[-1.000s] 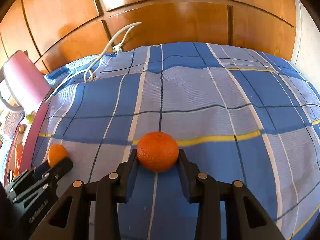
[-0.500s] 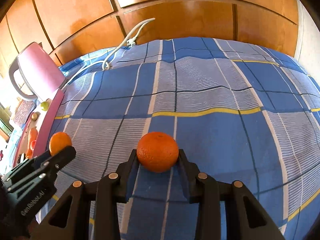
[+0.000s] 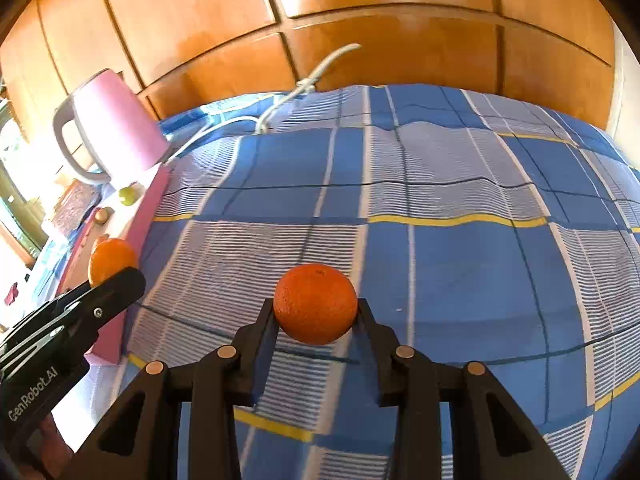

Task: Organize fruits
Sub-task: 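Lift and carry the orange with the left tool while the right tool carries its orange to the tray, then lower both oranges into the tray and open both tools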

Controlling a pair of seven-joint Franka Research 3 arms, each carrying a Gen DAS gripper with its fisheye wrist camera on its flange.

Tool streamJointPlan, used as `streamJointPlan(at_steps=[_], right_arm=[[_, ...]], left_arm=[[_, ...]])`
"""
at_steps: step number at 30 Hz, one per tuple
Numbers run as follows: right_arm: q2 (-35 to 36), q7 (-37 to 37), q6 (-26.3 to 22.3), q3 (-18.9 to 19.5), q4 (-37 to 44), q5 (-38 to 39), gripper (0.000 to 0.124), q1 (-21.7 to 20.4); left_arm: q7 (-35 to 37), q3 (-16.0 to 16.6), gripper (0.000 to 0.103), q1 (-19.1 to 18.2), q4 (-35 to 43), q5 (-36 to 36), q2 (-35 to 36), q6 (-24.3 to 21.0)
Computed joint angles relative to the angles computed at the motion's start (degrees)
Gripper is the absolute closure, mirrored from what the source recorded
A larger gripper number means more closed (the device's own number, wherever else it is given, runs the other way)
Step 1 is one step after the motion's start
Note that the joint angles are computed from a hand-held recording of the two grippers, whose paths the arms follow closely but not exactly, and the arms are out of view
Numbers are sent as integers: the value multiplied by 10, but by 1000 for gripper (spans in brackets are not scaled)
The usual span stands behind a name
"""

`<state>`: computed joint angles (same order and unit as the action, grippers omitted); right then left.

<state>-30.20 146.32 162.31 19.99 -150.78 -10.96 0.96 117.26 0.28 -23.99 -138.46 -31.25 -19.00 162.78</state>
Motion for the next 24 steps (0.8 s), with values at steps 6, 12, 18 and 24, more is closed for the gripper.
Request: streamJointPlan(at_steps=[6, 12, 18, 24], right_arm=[[10, -9, 9, 2, 18, 1, 86, 13], [51, -50, 22, -7, 69, 4, 86, 39], [135, -134, 40, -43, 154, 34, 86, 100], [230, -235, 35, -86, 264, 101, 86, 168]], left_arm=[[7, 17, 72, 5, -5, -10, -16, -2], [2, 34, 71, 29, 0, -5, -19, 2], [-41, 41, 71, 89, 29, 28, 8, 8], [-87, 32, 68, 148, 61, 70, 49, 8]])
